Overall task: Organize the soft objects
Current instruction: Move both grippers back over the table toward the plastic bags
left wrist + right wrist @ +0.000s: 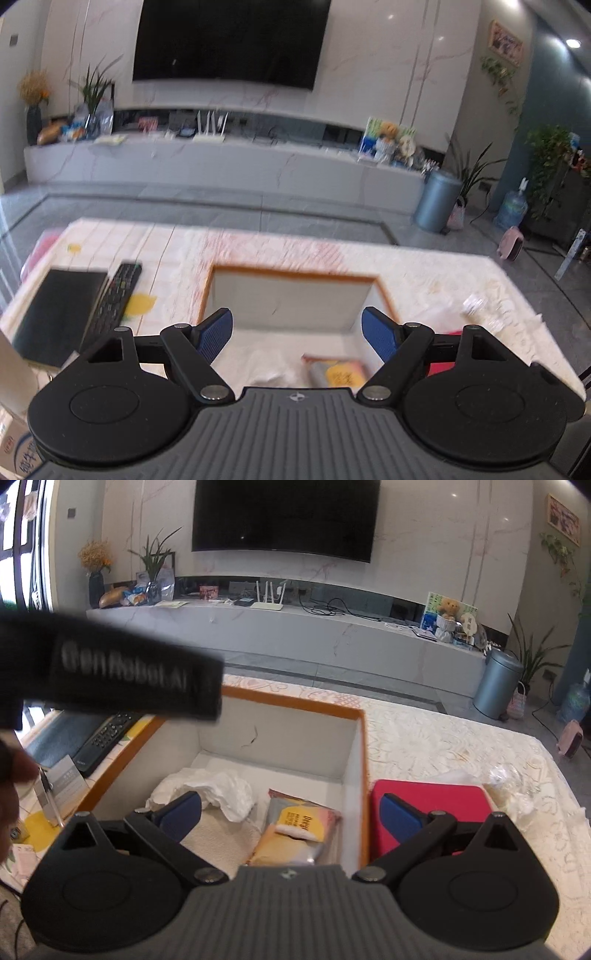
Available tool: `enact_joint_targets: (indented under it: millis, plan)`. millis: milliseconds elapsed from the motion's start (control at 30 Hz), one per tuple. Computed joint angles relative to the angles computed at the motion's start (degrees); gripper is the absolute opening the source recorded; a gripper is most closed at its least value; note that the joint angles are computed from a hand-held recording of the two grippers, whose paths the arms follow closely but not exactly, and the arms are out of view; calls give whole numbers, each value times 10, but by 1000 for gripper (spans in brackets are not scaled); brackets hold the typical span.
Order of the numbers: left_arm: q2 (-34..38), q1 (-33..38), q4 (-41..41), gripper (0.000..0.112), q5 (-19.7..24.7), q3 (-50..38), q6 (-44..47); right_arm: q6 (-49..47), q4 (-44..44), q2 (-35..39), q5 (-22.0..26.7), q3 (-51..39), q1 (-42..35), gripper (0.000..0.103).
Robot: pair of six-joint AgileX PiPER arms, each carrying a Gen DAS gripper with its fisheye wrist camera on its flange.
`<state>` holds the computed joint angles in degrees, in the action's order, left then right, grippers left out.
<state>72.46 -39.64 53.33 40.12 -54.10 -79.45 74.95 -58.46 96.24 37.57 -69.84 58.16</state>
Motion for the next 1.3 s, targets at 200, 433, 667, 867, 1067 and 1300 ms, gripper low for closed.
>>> enact_joint_targets:
  millis: [200,433,667,867,1067,1300]
  plan:
    - [8,-76,34,95,55,-55,-27,17,-12,-87,38,49,-5,100]
    - [43,-142,69,96,87,-102,-48,-24,-1,-203,42,116,-74,101]
    - [113,-187,80,96,97,-164,-48,-78,26,-286,27,146,-215,101]
    - [188,-205,65,96,75,-220,-33,-173,91,-301,-1,145,-346,101]
    - [276,-217,34,96,47,-277,-24,-365,245,-265,-50,103,-453,101]
    - [402,-224,-38,96,31,-382,68,-577,426,-191,-108,65,-537,101]
